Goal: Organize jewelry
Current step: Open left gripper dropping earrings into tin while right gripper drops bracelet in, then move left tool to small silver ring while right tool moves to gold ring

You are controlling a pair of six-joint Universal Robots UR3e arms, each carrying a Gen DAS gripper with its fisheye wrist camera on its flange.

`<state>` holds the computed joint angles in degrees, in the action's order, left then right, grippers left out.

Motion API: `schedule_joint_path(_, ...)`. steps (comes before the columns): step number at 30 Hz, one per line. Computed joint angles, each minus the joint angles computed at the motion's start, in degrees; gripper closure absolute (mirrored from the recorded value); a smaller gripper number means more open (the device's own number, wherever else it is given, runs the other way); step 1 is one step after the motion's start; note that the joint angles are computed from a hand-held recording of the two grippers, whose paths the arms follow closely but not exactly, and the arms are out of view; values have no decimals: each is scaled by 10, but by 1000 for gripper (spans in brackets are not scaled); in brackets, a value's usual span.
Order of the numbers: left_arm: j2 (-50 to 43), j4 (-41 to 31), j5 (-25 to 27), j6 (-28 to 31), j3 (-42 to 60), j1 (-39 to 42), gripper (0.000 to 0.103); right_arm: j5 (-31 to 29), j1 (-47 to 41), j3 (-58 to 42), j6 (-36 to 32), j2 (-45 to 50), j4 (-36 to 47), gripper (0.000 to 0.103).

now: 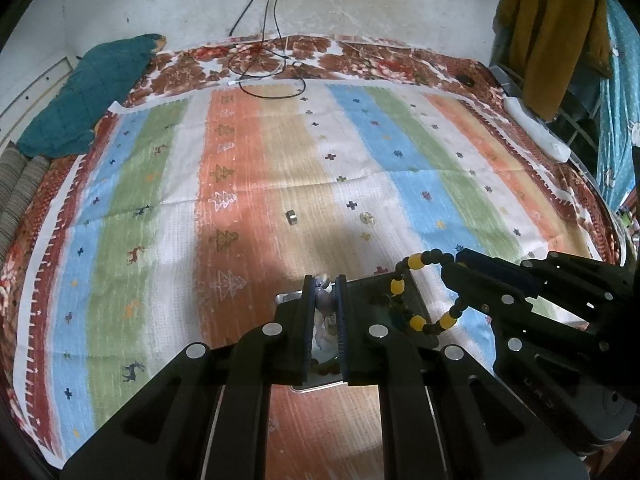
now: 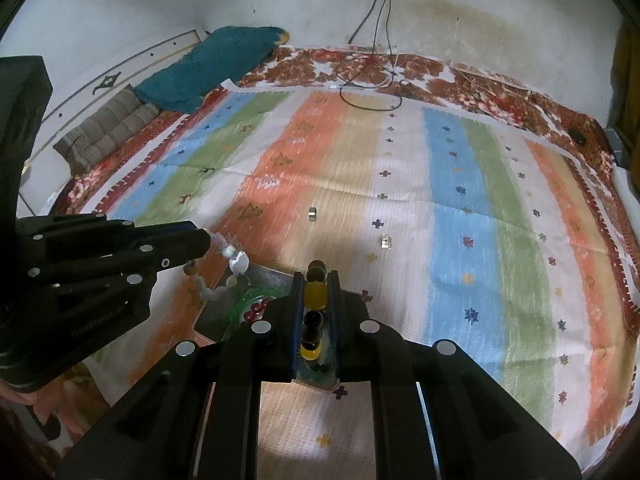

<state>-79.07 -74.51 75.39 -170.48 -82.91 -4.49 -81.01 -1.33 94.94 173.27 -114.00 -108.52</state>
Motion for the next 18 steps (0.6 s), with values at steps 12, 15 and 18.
schedule_joint_path(12,-13,-8,16,-30,9,12,73,-13,-25,-6,19,11,23,69)
schedule_joint_path(15,-19,-7,22,-35,11,15,70,-17,-26,-8,22,18,23,68)
schedule_joint_path(18,-27,-10,11,-38,14,22,65,-23,-26,-14,26,30,26,68)
